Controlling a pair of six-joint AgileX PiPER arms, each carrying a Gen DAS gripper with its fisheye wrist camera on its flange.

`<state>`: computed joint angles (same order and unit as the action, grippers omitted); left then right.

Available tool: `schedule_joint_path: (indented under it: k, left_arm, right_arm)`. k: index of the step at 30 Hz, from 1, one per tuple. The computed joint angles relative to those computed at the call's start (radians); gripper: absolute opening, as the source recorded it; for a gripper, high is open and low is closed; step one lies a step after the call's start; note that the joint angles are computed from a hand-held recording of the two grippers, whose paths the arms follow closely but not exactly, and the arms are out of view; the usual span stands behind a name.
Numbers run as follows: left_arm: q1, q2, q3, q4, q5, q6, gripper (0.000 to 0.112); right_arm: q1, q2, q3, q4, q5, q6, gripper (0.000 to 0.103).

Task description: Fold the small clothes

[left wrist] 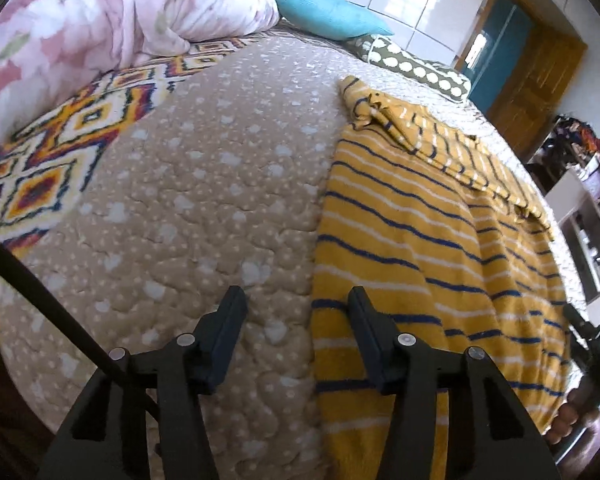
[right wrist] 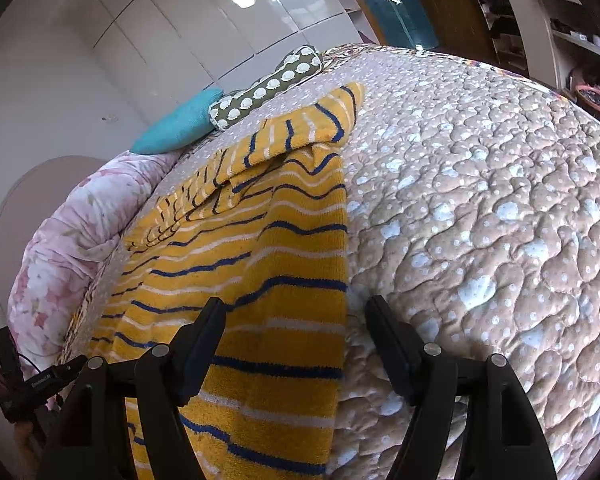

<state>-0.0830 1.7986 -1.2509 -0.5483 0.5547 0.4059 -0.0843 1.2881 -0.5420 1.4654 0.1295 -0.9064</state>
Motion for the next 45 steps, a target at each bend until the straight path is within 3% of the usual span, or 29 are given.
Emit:
schedule_joint_path:
  k: [6, 10, 13, 18, 23, 29, 32, 41, 43, 45]
  left_arm:
    - [0.076, 0.098, -0.097, -0.328, 0.265, 0.239, 0.052]
    - [0.107, 0.115, -0.086, -0.437, 0.339, 0.294, 0.051]
    - [0.139, 0.143, -0.092, -0.500, 0.450, 0.316, 0.038]
    - [0.115, 0.106, -0.016, -0.526, 0.452, 0.371, 0.035]
    - [0.101, 0.090, 0.022, -0.546, 0.450, 0.416, 0.035]
    - [0.144, 0.109, 0.054, -0.604, 0.539, 0.477, 0.035]
    - [0.148, 0.094, 0.096, -0.625, 0.542, 0.529, 0.035]
    - [0.167, 0.138, 0.046, -0.631, 0.600, 0.446, 0.037]
    - [0.159, 0.142, 0.028, -0.616, 0.591, 0.416, 0.037]
    - [0.132, 0.116, 0.023, -0.567, 0.541, 0.387, 0.030]
  right_arm:
    - [-0.081, -0.012, 0.019, 0.098, 0.117, -0.122, 0.076]
    - [-0.175, -0.035, 0.039, 0.052, 0.257, -0.104, 0.076]
    - [-0.252, -0.043, 0.042, -0.018, 0.390, -0.075, 0.076]
    - [-0.339, -0.048, 0.071, -0.033, 0.590, -0.121, 0.073]
    - [-0.339, -0.031, 0.101, 0.006, 0.713, -0.185, 0.071]
    - [-0.299, -0.038, 0.146, 0.063, 0.755, -0.241, 0.071]
    - [-0.278, -0.015, 0.170, 0.106, 0.786, -0.276, 0.070]
    - [-0.145, -0.002, 0.209, 0.228, 0.718, -0.310, 0.069]
    - [-0.128, -0.005, 0.198, 0.230, 0.695, -0.289, 0.069]
    - [-0.107, -0.012, 0.191, 0.232, 0.665, -0.266, 0.068]
